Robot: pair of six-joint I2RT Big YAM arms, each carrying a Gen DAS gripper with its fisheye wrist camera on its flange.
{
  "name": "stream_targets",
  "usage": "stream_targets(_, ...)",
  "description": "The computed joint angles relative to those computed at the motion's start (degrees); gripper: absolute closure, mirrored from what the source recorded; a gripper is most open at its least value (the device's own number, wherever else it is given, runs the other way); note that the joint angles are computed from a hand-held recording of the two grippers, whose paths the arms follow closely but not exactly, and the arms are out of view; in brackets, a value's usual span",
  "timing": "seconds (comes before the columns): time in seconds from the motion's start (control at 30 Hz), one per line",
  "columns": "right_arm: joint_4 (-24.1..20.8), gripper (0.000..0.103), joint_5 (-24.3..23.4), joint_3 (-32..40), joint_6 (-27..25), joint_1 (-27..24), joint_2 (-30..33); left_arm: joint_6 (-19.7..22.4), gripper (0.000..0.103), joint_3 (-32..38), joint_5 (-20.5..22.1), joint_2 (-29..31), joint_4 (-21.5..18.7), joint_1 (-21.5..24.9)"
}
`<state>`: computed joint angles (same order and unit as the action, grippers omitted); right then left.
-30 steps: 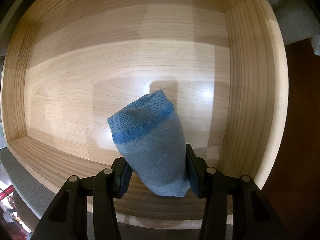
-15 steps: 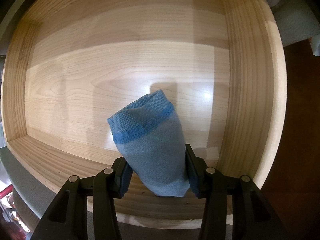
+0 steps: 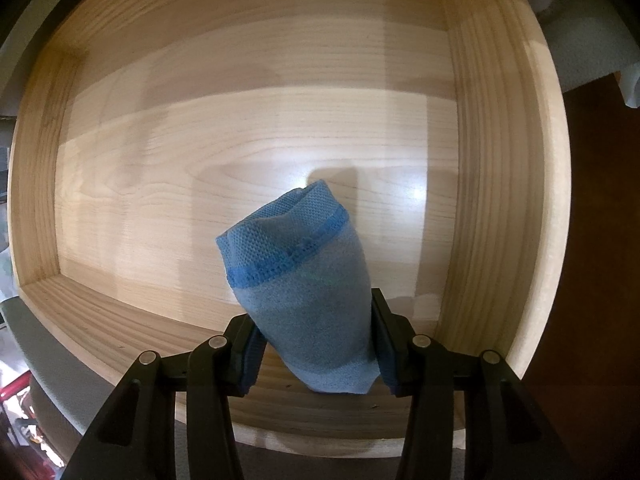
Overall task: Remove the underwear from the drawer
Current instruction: 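Carry the red sock into the white box with the left gripper, then open the left gripper to drop the red sock and withdraw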
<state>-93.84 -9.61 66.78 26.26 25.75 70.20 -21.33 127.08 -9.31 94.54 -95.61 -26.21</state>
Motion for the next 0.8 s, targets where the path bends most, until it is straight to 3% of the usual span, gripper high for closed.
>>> stream_targets(0.2,-0.25,0.059,-0.15,0.29,-0.67,-0.78,0.17,-0.19,0.067,-2.12,1.85,0.87,2.14,0.04)
stream_targets(0.4,-0.55,0.059,0.09,0.8,-1.43,-1.55,0.7,-0.07,0.063,-2.81,-0.25,1.39,2.73,-1.76)
stream_targets(0.57,-0.67,0.059,0.29,1.45,-1.23,-1.48,1.26,-0.81,0.061,-2.45,0.35,1.15,3.15,-1.99)
stream_targets(0.7,-0.69,0.059,0.32,1.53,-1.14,-1.33,1.34,-0.54,0.056,-2.34,2.57,0.34,3.45,-1.7)
stream_targets(0.8,-0.87,0.059,0.48,1.75,-1.1,-1.2,1.46,-0.17,0.05,-1.91,1.92,-0.31,3.63,-2.05)
